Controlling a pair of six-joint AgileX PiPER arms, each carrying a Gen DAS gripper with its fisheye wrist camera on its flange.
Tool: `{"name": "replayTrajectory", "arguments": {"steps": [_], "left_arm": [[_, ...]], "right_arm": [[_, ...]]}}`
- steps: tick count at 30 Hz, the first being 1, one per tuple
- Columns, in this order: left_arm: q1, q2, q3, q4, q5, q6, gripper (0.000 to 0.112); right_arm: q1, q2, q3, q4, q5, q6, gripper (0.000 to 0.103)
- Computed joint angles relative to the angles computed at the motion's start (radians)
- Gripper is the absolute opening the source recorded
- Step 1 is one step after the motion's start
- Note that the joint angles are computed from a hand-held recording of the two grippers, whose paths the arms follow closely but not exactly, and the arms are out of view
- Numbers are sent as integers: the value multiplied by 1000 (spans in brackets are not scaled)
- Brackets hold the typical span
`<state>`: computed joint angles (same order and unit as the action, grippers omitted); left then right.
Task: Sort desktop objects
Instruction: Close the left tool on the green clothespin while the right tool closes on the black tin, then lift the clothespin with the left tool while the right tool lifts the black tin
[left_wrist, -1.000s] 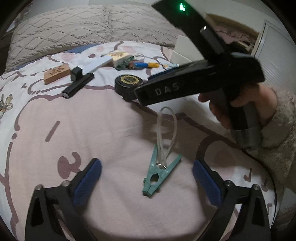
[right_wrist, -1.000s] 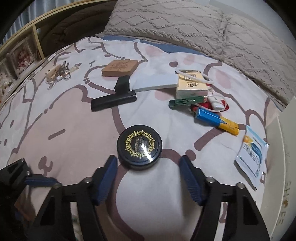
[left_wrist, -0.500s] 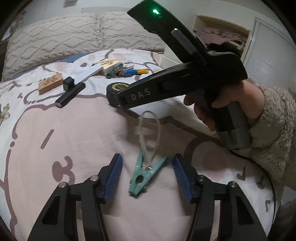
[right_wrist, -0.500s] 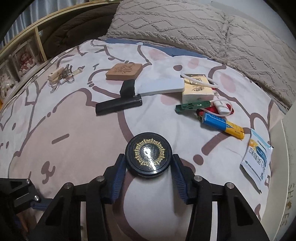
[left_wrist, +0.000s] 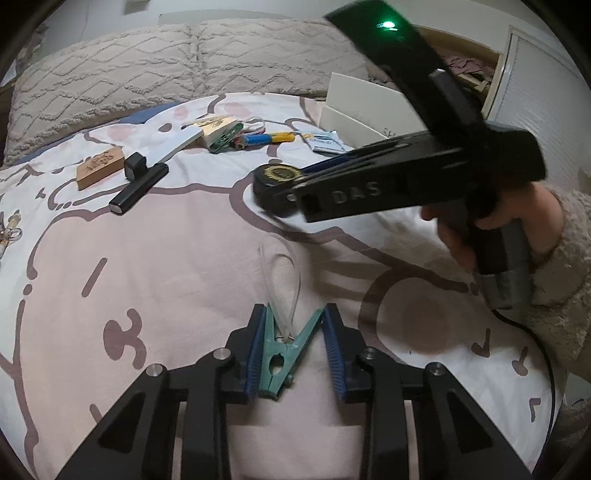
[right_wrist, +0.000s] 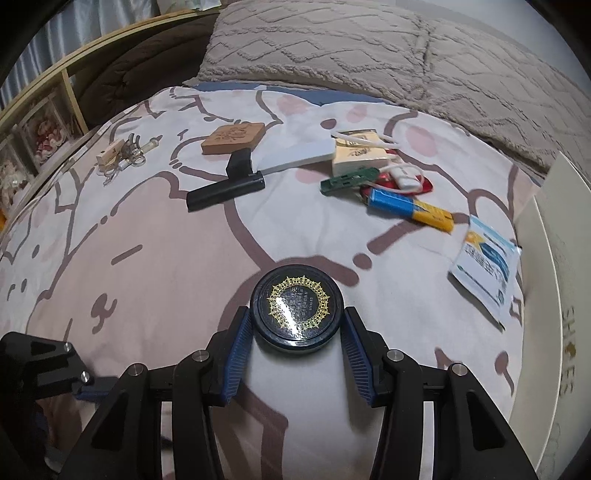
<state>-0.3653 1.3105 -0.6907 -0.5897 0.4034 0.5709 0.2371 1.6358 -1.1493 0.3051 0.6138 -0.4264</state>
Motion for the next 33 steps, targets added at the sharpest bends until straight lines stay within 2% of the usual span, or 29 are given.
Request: {"name": "replayTrajectory", "arguments": {"steps": [17, 33], "left_arm": [[-44, -126, 39, 279, 69, -451, 30], [-126, -268, 69, 497, 137, -776, 30]], "right_arm": [[-99, -203, 205, 163, 32, -91, 50], [-121, -465, 370, 169, 115, -65, 50]]}}
